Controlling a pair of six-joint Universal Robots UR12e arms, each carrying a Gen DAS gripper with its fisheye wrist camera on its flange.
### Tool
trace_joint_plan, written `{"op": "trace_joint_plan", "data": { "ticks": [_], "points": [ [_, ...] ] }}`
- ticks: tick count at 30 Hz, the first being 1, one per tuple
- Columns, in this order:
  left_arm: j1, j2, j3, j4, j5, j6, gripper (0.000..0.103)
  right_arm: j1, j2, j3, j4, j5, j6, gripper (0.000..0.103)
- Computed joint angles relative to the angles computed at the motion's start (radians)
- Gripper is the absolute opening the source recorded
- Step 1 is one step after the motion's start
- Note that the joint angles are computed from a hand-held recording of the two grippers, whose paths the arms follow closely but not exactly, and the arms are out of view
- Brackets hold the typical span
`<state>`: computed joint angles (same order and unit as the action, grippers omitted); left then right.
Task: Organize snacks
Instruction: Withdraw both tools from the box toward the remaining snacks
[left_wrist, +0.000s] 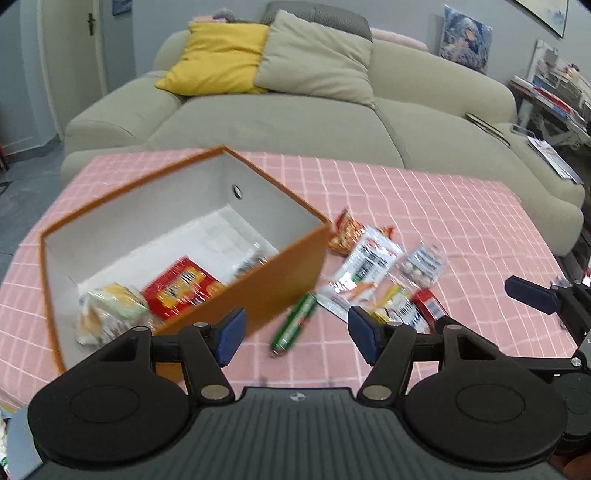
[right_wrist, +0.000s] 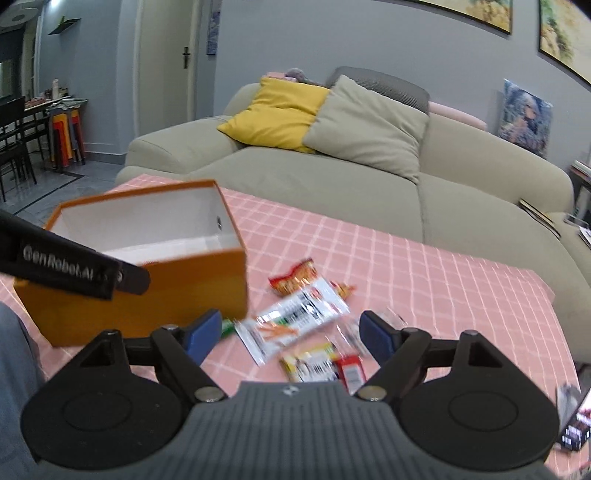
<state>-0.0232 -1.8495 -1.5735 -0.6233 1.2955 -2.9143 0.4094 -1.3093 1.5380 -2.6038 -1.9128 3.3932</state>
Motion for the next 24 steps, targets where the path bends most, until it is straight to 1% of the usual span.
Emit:
{"op": "trace_joint_plan", "data": {
  "ticks": [4,10,13,17,20,24],
  "points": [
    [-0.007,0.000,-0.020,0.000,-0.014,0.019,0.074,-0.001,-0.021,0.042,0.034,-0.030,0.030,0.079],
    [-0.010,-0.002,-0.042,0.002,-0.039,0.055,0.074,-0.007,-0.027,0.070,0.086,-0.036,0.065,0.079],
    [-0.008,-0.011,-0.040,-0.012,-0.051,0.057,0.074,-0.014,-0.021,0.070,0.098,-0.020,0.070,0.079],
    [-0.013,-0.029,-0.033,-0.005,-0.016,0.066,0.073,-0.022,-0.016,0.075,0.122,0.003,0.068,0.079],
    [-0.019,-0.048,-0.024,0.008,0.011,0.082,0.073,-0.029,-0.011,0.076,0.138,0.005,0.058,0.079],
    [-0.028,-0.073,-0.006,0.025,0.049,0.103,0.073,-0.050,-0.008,0.079,0.153,0.029,0.046,0.077]
  ]
}}
